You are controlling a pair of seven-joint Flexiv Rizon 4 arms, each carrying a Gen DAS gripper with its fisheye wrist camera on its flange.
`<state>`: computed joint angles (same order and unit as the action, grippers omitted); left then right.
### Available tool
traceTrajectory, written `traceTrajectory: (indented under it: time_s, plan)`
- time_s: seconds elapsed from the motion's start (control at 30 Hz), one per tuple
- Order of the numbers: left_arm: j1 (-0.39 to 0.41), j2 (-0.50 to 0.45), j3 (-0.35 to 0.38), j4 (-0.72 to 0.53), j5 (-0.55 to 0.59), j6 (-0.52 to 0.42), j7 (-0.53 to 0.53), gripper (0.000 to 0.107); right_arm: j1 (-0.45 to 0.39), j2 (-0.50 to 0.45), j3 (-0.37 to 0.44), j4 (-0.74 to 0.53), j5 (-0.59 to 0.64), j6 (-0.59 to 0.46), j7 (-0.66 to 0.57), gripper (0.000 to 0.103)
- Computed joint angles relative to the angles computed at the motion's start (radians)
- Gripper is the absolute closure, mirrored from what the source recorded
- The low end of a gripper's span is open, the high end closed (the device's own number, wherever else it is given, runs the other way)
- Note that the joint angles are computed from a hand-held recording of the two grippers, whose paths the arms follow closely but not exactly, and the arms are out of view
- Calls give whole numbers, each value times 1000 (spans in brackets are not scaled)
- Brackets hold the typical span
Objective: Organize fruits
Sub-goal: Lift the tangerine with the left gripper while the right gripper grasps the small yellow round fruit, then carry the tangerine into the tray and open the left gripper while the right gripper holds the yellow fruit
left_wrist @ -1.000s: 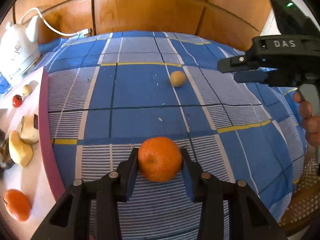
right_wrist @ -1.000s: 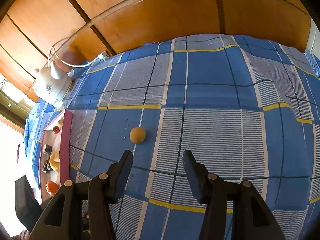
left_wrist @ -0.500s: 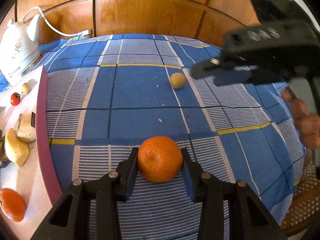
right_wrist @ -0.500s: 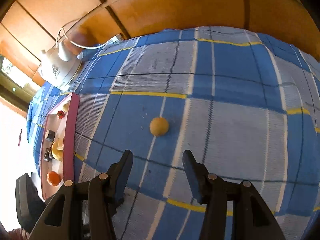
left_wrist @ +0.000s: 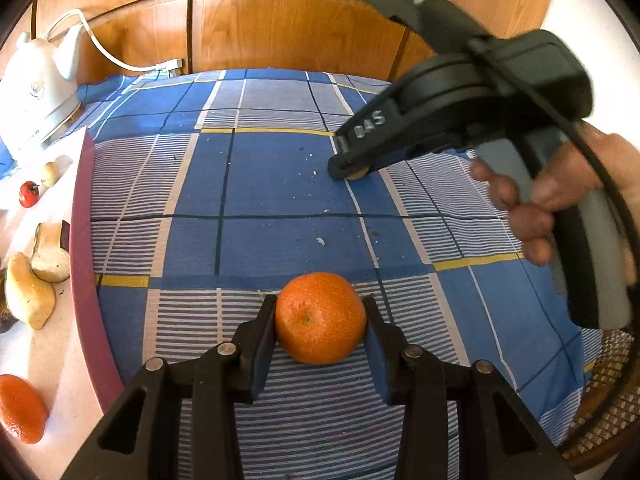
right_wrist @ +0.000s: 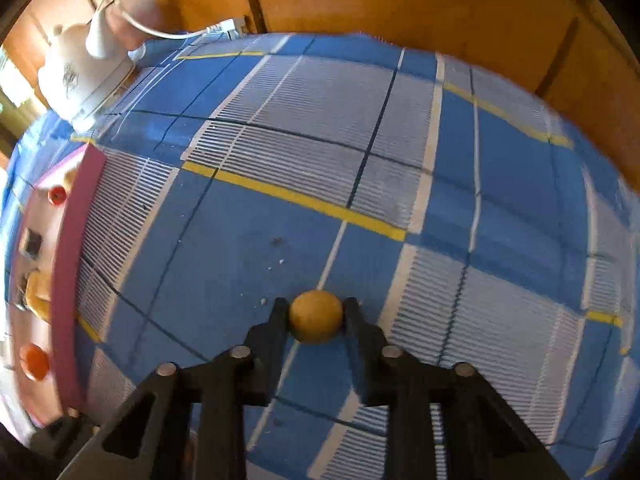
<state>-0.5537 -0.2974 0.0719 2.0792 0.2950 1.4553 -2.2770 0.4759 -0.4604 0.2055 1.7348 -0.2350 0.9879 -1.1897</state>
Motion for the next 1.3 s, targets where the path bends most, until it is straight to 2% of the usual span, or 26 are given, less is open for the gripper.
traceTrajectory:
  time_s: [0.3,0.4,0.67,0.93,1.07,1.3]
  plan:
    - [-15,0,11,-17,29,-25,-29,65,-48,123,35,158,41,14,-117,77]
    - [-9,4,2,-25,33,-52,-28,65,-61,123,36,183,68,49,-128,77]
    - [10,41,-30,-18,51,-118,-44,67,-85,103,45,157,127,53,-178,76]
    - [31,106,-62,-1,115,-165,-102,67,-65,122,22,196,66,77,-166,76]
    - [47,143,-82,1,149,-209,-146,67,-76,119,32,188,83,69,-186,75]
    - [90,214,-126,17,205,-253,-217,67,-45,123,14,215,21,96,-140,75]
